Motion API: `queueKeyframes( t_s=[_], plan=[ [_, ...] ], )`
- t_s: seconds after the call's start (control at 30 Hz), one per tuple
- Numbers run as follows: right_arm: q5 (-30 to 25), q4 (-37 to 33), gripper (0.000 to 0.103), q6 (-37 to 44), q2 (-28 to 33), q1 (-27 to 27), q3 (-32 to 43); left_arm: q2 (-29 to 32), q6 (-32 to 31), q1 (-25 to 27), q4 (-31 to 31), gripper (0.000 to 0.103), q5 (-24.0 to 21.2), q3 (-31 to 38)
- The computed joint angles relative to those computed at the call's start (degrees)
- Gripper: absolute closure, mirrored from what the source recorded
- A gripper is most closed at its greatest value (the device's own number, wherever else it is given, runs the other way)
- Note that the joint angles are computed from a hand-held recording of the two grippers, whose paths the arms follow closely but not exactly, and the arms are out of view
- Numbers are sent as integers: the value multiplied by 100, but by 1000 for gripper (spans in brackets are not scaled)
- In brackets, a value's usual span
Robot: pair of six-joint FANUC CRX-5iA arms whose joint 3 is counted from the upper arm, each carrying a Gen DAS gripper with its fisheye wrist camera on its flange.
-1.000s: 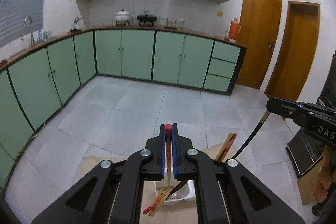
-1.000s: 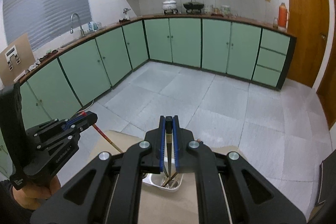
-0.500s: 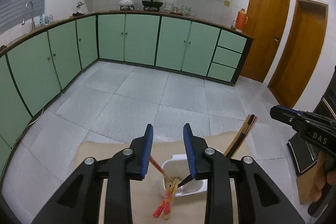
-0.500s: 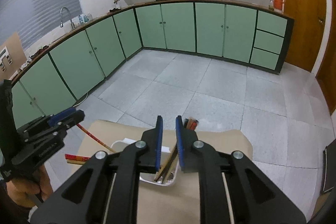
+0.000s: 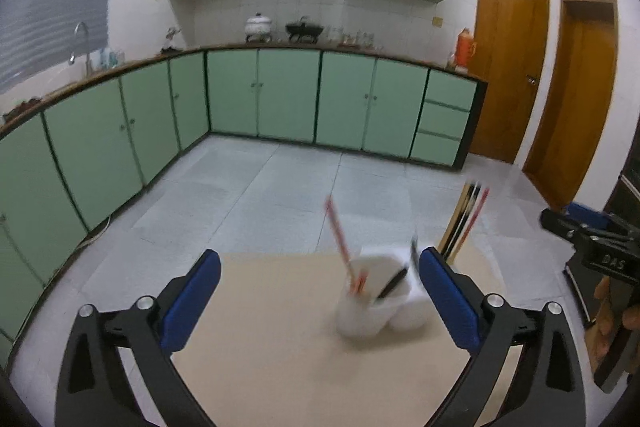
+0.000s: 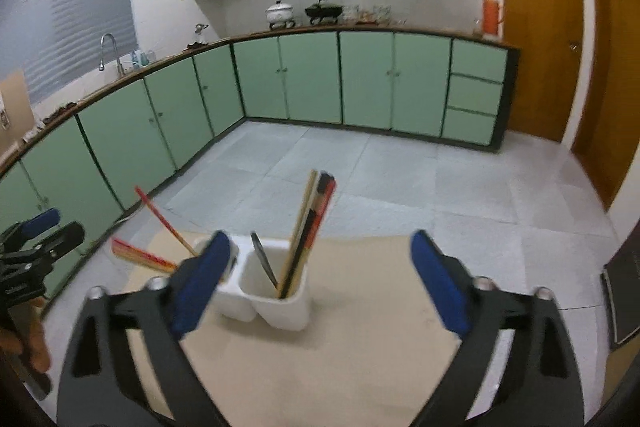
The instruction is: Organize utensils
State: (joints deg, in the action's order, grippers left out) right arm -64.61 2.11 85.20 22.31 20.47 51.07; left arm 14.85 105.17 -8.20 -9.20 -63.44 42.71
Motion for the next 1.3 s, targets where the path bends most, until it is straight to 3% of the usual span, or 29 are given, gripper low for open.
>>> queueKeyframes(
  t_s=[0.13, 0.23, 0.43, 0.6, 1.0, 1.1, 1.3],
  plan=[
    [762, 604, 7, -94, -776, 235, -1540, -482, 192, -80, -151, 6, -145, -765],
    [1423, 1179, 6, -637, -1472, 418, -2732, -800, 336, -354, -619, 6, -150, -1096],
    [2049, 2134, 6, -1680, -2590, 805, -4351, -1641, 835, -997, -1449, 6, 98, -1890],
    [1694, 1808, 6, -1679, -3236, 1039, -4679, -2117, 1331, -1372, -1729, 6, -170, -2218],
    [1372, 3469, 6, -2881, -4725, 2017, -5909, -2857, 2404, -2298, -2541, 6, -1184, -2218],
    [1152, 3599, 6, -3051, -5004, 2224, -6021, -2932, 2658, -3073, -3412, 6, -1724, -2072],
    [675, 4254, 6, -3469, -5479, 2818, -6305, -2983, 2978, -4233, -4375, 6, -2569, -1860]
  ],
)
